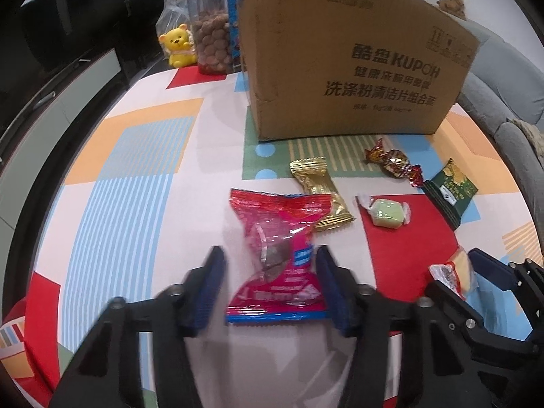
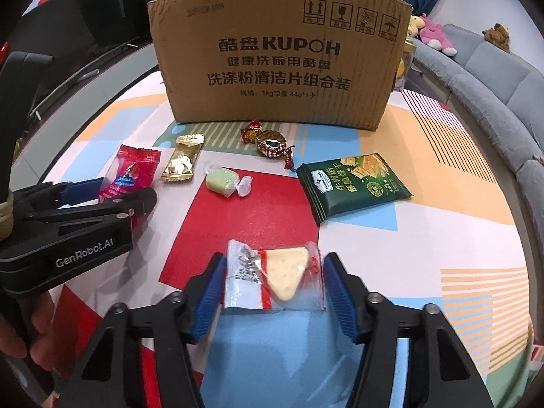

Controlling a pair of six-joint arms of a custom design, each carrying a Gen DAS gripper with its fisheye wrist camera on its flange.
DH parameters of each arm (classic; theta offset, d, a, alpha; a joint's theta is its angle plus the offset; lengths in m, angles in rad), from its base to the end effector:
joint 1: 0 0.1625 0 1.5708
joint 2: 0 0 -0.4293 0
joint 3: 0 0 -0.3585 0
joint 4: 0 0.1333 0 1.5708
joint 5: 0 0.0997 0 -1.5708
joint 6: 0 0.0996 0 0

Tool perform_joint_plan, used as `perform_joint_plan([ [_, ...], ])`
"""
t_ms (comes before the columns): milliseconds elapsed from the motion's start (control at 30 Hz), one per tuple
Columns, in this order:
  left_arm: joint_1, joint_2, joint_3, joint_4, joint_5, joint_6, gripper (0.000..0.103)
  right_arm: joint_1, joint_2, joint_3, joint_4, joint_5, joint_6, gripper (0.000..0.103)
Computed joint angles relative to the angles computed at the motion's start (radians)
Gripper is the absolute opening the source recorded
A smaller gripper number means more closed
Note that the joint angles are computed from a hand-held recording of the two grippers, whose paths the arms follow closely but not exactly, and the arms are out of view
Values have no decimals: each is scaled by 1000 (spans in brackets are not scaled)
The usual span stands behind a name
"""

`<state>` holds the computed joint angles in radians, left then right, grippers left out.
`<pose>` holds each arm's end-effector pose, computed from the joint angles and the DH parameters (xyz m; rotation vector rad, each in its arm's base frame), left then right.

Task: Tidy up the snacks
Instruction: 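Grasp the pink candy bag with the left tool while the right grasps the cheese-wedge pack, then lift both packs and carry them over the cardboard box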

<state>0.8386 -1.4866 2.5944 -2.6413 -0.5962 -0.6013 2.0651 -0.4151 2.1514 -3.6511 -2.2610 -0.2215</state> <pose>-0.0360 -0.3627 0.2099 0.1699 2.2517 -0.7069 0.2767 -0.3661 -0.0567 0.7152 -2.3493 0.5416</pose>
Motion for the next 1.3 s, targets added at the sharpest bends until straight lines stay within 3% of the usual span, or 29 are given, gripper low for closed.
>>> perform_joint_plan([
  [133,-3,-2,2,-2,-1,5,38,4,2,2,-7,2,-10,40],
  [333,-12,-11,0,30,8,-15,36,7,-6,2,-1,11,-12,36],
  [833,-71,-84,-7,175,41,-106,35,42,-39,0,-3,5,-20,36],
  [1300,-189,-211,-45,478,63,-289,35,95,-91,-1,-25,2,-37,36],
])
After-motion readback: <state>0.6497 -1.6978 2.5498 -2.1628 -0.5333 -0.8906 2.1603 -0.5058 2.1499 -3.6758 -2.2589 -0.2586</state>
